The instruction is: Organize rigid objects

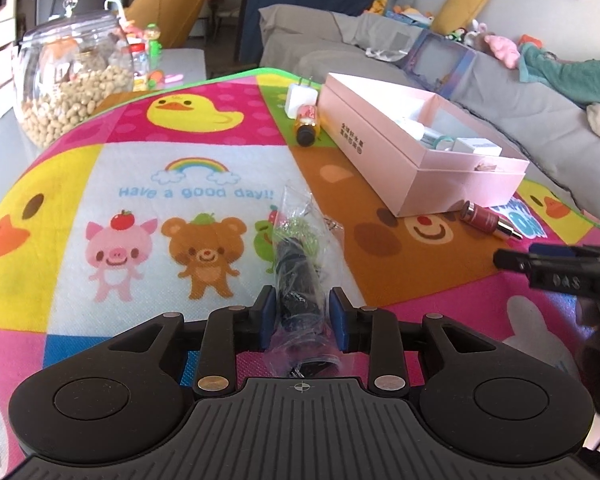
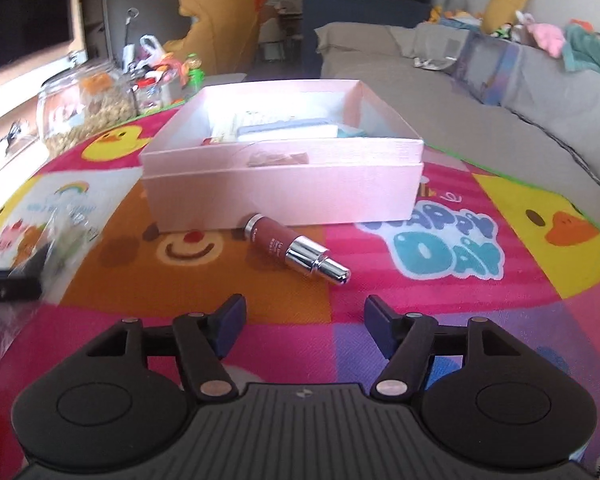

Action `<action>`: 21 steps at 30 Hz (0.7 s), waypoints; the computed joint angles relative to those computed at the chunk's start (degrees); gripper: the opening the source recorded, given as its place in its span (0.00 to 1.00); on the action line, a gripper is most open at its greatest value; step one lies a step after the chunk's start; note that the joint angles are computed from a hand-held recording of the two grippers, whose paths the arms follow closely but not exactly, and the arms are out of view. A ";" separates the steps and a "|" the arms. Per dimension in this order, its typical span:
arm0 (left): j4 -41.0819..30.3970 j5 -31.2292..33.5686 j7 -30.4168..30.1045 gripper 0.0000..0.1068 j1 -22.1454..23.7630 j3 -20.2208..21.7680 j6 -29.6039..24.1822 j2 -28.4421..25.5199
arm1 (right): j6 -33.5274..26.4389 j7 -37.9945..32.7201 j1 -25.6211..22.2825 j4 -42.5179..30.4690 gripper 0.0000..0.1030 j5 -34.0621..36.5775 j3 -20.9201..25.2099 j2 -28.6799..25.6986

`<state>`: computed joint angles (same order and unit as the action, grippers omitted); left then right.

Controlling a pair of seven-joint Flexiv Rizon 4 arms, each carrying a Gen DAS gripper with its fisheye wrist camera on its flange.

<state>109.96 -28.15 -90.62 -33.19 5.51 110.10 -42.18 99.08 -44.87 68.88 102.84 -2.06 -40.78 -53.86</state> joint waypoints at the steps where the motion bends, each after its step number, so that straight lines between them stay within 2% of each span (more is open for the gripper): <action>1: 0.17 0.71 -0.09 0.31 0.89 -0.82 0.36 0.08 | -1.05 -0.03 0.23 -0.39 0.64 -0.28 -0.80 -0.27; 3: 0.47 1.66 -0.49 0.31 2.30 -2.17 0.94 0.20 | -3.18 1.17 1.96 -0.75 0.63 -0.61 -4.44 -1.94; 6: 0.23 1.45 -0.87 0.31 2.13 -2.03 1.68 -0.24 | -6.26 4.72 4.44 -1.52 0.63 -1.28 -10.60 -6.04; 8: 0.07 0.57 -0.86 0.31 1.22 -1.31 1.89 -0.47 | -7.61 7.54 4.19 -1.77 0.63 -1.66 -11.16 -6.28; 9: 0.07 0.26 -0.77 0.30 0.94 -1.09 1.97 -0.51 | -4.79 7.94 2.65 -1.19 0.63 -1.49 -9.08 -4.88; 11: 0.00 -0.39 -0.54 0.30 0.36 -0.70 2.08 -0.63 | 1.64 5.91 -2.39 -0.44 0.67 -1.46 -1.61 -0.93; 13: -0.27 -1.25 -0.02 0.30 -0.50 0.06 1.76 -0.77 | 3.14 3.27 -7.69 -1.35 0.73 -3.36 6.05 1.91; 14: -0.38 -1.61 0.34 0.30 -0.95 0.48 1.58 -0.85 | 1.91 3.00 -8.35 -2.11 0.74 -3.84 7.18 2.10; 16: -0.63 -2.39 1.19 0.30 -2.06 1.57 1.05 -0.99 | -2.01 2.68 -6.55 -4.37 0.78 -2.44 5.16 0.69; 18: -1.04 -3.55 2.15 0.31 -3.63 3.16 -0.15 -1.08 | -4.07 3.68 -7.31 -6.66 0.79 -4.00 5.28 0.00; 21: -1.94 -5.22 3.05 0.31 -6.49 6.36 -2.83 -1.28 | -5.61 3.63 -11.48 -10.17 0.82 -7.85 9.54 0.07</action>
